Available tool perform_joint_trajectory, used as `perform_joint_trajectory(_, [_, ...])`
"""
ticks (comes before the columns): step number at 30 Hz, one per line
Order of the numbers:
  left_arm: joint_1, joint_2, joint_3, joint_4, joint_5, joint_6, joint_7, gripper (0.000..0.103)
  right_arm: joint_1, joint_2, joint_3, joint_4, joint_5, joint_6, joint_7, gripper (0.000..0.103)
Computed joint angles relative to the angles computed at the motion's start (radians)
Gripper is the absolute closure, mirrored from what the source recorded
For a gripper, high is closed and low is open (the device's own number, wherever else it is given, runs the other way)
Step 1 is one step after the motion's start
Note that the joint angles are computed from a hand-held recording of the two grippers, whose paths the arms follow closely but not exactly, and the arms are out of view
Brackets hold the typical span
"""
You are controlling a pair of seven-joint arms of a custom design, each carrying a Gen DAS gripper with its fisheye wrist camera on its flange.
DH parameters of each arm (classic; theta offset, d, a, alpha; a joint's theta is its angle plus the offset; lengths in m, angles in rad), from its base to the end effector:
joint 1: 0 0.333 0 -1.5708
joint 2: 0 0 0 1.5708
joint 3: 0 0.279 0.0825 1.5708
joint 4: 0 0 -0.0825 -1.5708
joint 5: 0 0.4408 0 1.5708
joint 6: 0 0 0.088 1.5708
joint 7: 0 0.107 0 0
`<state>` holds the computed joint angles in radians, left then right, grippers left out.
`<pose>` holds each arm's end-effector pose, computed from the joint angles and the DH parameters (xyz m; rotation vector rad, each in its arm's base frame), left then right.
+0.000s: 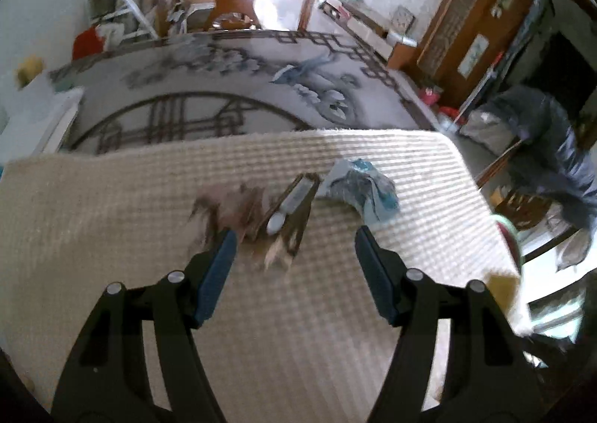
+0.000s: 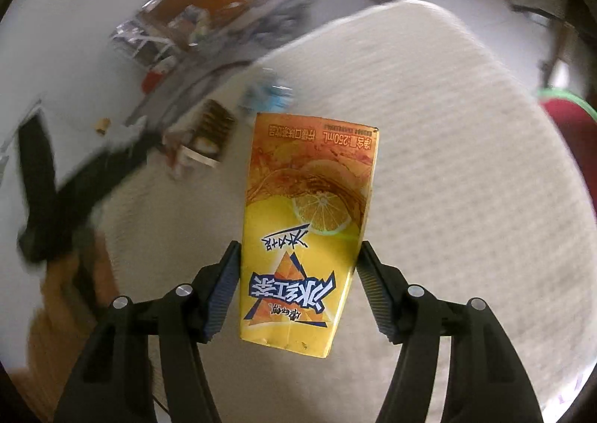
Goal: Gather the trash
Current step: 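Grasp the yellow lemon-tea carton with the right tool while the left tool grasps the dark barcode packet, then carry the yellow carton and dark packet with both tools over the red bin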
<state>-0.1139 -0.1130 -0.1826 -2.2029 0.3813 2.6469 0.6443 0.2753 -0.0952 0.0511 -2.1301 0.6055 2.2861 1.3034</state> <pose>0.5750 -0.1873 0.4252 -2.1911 1.5500 -0.6730 0.5644 0.2052 0.4168 -2.0606 1.6043 0.2616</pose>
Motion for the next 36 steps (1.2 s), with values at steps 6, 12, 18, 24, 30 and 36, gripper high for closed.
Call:
perform_joint_trajectory(6, [-0.004, 0.180, 0.010, 0.178, -0.007, -0.127, 0.081, 0.066, -0.023, -0.080, -0.024, -0.096, 0.005, 0.013, 0.037, 0.042])
perform_joint_trajectory(12, [-0.016, 0.105, 0.016, 0.110, 0.017, -0.093, 0.041, 0.082, -0.022, -0.099, -0.035, -0.108, 0.029, 0.034, 0.014, 0.042])
perform_joint_trajectory(18, [-0.024, -0.082, 0.003, -0.056, -0.050, 0.024, -0.010, 0.082, -0.014, -0.083, -0.022, -0.094, 0.007, 0.026, -0.010, 0.042])
perform_joint_trajectory(24, [-0.092, -0.199, -0.016, -0.191, -0.186, 0.030, 0.004, 0.082, 0.001, -0.080, 0.005, -0.096, -0.094, 0.079, -0.014, 0.042])
perform_joint_trajectory(30, [-0.156, -0.191, -0.022, -0.238, -0.283, -0.007, 0.038, 0.082, 0.014, -0.085, 0.011, -0.120, -0.146, 0.096, -0.009, 0.042])
perform_joint_trajectory(36, [-0.158, -0.173, -0.040, -0.232, -0.271, -0.017, 0.034, 0.077, 0.020, -0.105, 0.010, -0.154, -0.160, 0.114, -0.009, 0.041])
